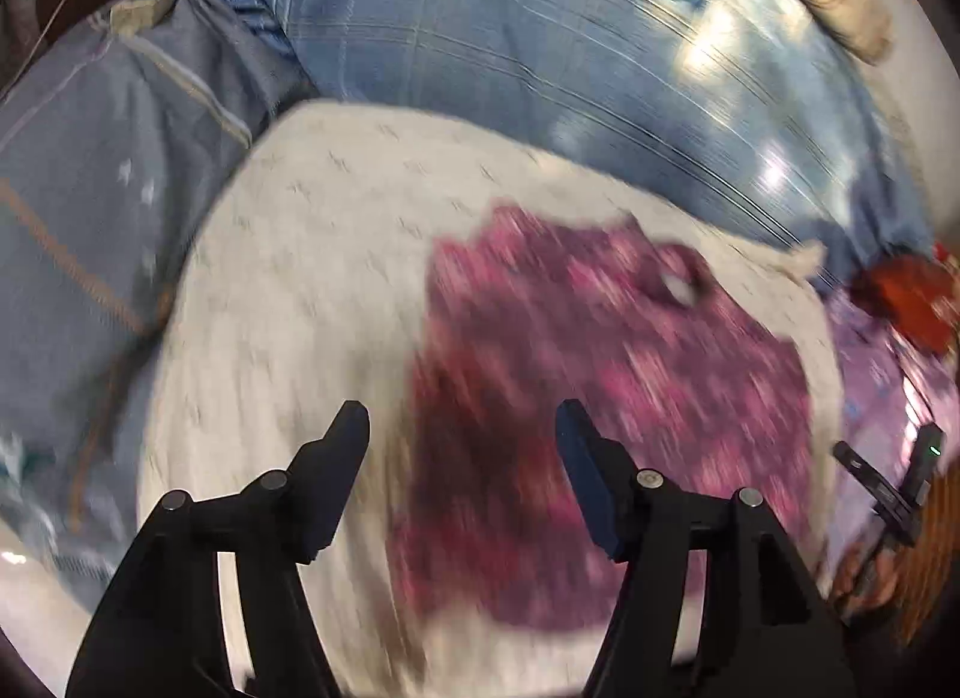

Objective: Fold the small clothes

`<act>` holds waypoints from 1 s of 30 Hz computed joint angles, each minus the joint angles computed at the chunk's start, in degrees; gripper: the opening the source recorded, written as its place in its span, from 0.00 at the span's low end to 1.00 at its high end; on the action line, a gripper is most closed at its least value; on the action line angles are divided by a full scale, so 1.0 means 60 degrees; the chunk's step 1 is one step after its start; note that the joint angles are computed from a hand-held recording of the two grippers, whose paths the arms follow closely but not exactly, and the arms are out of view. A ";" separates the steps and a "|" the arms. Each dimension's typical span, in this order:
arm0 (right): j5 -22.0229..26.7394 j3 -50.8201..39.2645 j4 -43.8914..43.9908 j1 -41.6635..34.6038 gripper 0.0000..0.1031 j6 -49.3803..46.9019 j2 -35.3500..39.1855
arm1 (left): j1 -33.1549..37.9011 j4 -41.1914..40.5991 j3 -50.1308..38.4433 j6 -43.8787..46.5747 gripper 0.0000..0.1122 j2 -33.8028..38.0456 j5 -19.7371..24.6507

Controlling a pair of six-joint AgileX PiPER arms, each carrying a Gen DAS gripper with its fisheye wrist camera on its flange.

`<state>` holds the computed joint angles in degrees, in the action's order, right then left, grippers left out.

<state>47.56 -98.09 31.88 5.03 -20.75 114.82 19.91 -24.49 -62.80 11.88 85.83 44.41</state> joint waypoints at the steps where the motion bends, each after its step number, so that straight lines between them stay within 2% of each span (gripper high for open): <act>1: -0.0070 0.0763 0.0323 -0.0177 0.62 -0.0359 -0.0382 | 0.0105 -0.0310 0.0374 0.0390 0.57 -0.0241 0.0068; 4: -0.0165 0.2387 0.1052 -0.0501 0.62 -0.0982 -0.0918 | 0.0318 -0.0977 0.1703 0.0907 0.57 -0.0840 -0.0105; 7: -0.0185 0.3225 0.2073 -0.0748 0.62 -0.1424 -0.1036 | 0.0753 -0.2020 0.2081 0.1329 0.57 -0.0487 0.0084; 11: 0.0863 0.4372 0.4387 -0.1734 0.63 -0.2559 -0.1344 | 0.1226 -0.3183 0.2397 0.1961 0.57 -0.0501 0.0539; 16: 0.2135 0.4683 0.5865 -0.1918 0.64 -0.2831 -0.0748 | 0.0992 -0.3757 0.2409 0.2085 0.57 0.0046 0.0136; 19: 0.2128 0.4503 0.6911 -0.1635 0.64 -0.2752 -0.0153 | 0.0856 -0.4096 0.2269 0.2006 0.57 0.0669 0.0034; 21: 0.1756 0.4378 0.7582 -0.1422 0.64 -0.2383 0.0135 | 0.0649 -0.4155 0.2148 0.1741 0.56 0.0997 -0.0303; 22: 0.1474 0.4334 0.7743 -0.1287 0.57 -0.2100 0.0188 | 0.0585 -0.4105 0.2085 0.1627 0.54 0.1078 -0.0428; 23: 0.1159 0.4183 0.7522 -0.1147 0.42 -0.1825 0.0153 | 0.0446 -0.3793 0.1934 0.1208 0.48 0.1140 -0.0619; 24: 0.0951 0.3850 0.6946 -0.1017 0.07 -0.1536 0.0103 | 0.0381 -0.3581 0.1819 0.0973 0.23 0.1162 -0.0688; 25: 0.0647 0.3502 0.6442 -0.0873 0.05 -0.1628 -0.0116 | 0.0387 -0.3407 0.1549 0.0863 0.08 0.1176 -0.0500; 27: 0.0234 0.3426 0.6233 -0.0808 0.05 -0.2404 -0.1079 | 0.0525 -0.3430 0.1384 0.0812 0.08 0.0933 -0.0201; 30: -0.0632 0.3492 0.4761 -0.0457 0.05 -0.2782 -0.2236 | 0.0281 -0.2420 0.1484 0.0142 0.08 0.0141 -0.0493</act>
